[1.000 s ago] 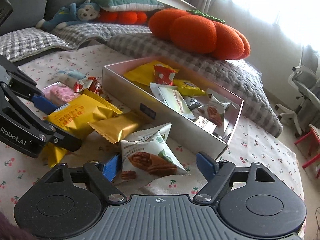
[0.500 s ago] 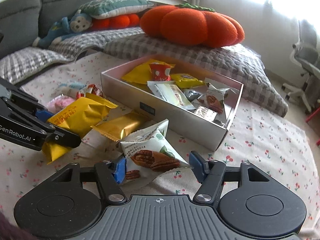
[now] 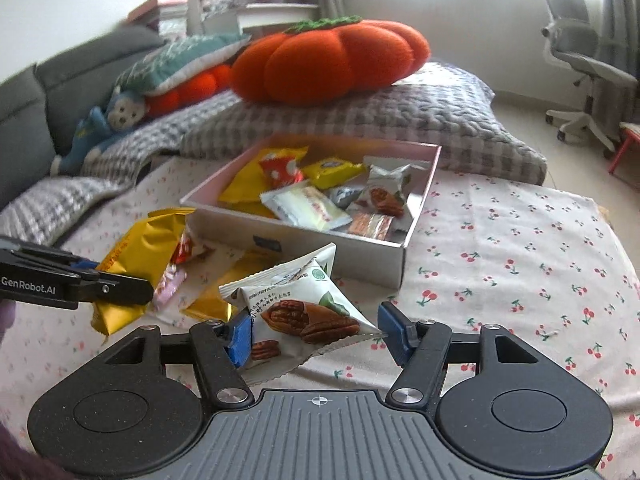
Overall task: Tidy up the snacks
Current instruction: 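Carry both packets over the pink box and open both grippers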
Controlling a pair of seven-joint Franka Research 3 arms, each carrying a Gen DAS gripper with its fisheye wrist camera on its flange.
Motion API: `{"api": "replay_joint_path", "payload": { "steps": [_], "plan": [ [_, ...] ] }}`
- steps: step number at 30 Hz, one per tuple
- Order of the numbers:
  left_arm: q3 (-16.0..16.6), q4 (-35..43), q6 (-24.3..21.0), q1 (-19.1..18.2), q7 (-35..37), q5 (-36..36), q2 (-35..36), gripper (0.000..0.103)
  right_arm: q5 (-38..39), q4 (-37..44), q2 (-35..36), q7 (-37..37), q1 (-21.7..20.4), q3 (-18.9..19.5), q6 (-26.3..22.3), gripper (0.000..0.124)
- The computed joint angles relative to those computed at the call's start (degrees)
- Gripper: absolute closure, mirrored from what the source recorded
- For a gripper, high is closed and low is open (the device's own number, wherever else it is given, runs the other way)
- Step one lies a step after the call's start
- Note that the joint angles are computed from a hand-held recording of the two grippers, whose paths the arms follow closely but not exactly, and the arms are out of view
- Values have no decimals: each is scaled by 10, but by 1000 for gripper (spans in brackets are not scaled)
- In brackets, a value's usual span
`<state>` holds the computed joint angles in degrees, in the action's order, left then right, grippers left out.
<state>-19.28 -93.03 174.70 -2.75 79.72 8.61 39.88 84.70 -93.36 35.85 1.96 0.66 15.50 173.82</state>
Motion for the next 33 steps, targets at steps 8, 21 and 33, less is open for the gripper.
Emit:
{"api": "replay_joint_path", "payload": {
  "steps": [8,21,33],
  "plan": [
    [61,53,20,-52,-59,14,23,69,41,12,-6,-20,5,-11,-10,60],
    [118,309,-38,-100,-96,63,168,69,-68,92,46,76,20,-12,16,60],
    [123,552,-124,-114,-55,41,318,69,-266,232,152,322,58,-71,4,60]
  ]
}}
